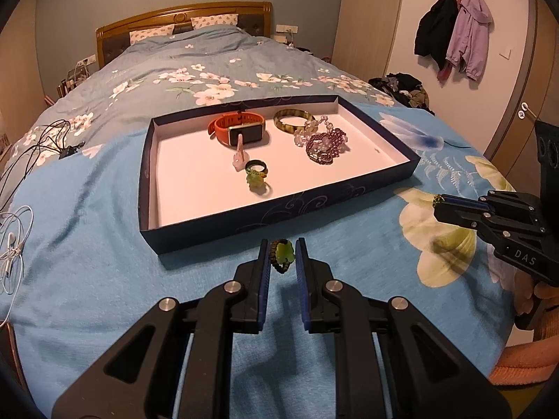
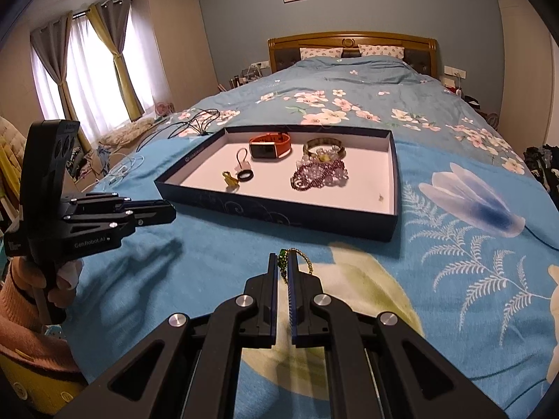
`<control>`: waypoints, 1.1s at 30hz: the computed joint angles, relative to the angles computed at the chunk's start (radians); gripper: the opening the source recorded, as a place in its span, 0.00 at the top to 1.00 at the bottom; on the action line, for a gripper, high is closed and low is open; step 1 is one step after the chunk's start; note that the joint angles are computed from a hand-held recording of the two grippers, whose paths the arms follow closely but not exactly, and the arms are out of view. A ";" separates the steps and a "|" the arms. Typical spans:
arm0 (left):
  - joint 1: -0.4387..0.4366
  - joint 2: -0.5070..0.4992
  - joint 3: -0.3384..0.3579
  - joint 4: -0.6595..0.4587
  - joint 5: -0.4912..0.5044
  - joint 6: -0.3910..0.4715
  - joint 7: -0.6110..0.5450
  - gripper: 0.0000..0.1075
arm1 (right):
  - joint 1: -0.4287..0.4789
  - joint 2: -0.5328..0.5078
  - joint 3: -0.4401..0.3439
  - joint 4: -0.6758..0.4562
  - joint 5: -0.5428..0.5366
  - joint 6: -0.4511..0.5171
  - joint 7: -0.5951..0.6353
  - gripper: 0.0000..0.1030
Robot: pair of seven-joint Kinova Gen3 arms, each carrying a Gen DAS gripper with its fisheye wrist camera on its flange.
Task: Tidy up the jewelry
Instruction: 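Grasp the green glass ring with the left tool while the right tool grasps the green-stone gold ring, then carry the green glass ring over the box with the left tool while the right tool carries the gold ring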
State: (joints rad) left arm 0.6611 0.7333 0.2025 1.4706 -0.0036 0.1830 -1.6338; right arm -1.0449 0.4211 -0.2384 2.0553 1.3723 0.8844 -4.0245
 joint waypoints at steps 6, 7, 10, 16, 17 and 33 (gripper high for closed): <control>0.002 -0.014 -0.001 0.020 0.001 -0.025 0.000 0.86 | 0.001 -0.002 0.002 -0.008 0.014 0.009 0.007 0.96; 0.000 -0.016 0.001 0.023 0.002 -0.028 0.000 0.86 | 0.001 -0.003 0.002 -0.007 0.021 0.009 0.000 0.96; 0.005 -0.022 -0.006 0.030 0.003 -0.039 0.004 0.86 | 0.003 -0.003 0.002 -0.010 0.030 0.016 0.000 0.96; -0.003 -0.031 0.002 0.043 0.006 -0.060 0.007 0.86 | 0.008 -0.002 0.000 -0.021 0.044 0.029 0.011 0.96; -0.002 -0.033 0.001 0.045 0.006 -0.063 0.007 0.86 | 0.008 -0.002 0.000 -0.022 0.046 0.032 0.011 0.96; -0.002 -0.047 0.001 0.049 0.008 -0.085 0.014 0.86 | 0.019 -0.005 -0.006 -0.025 0.083 0.048 0.011 0.96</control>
State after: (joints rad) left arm 0.6586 0.6865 0.2031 1.5201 0.0042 0.0984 -1.6200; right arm -1.0260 0.4162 -0.2444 2.0306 1.4553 0.9326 -4.0140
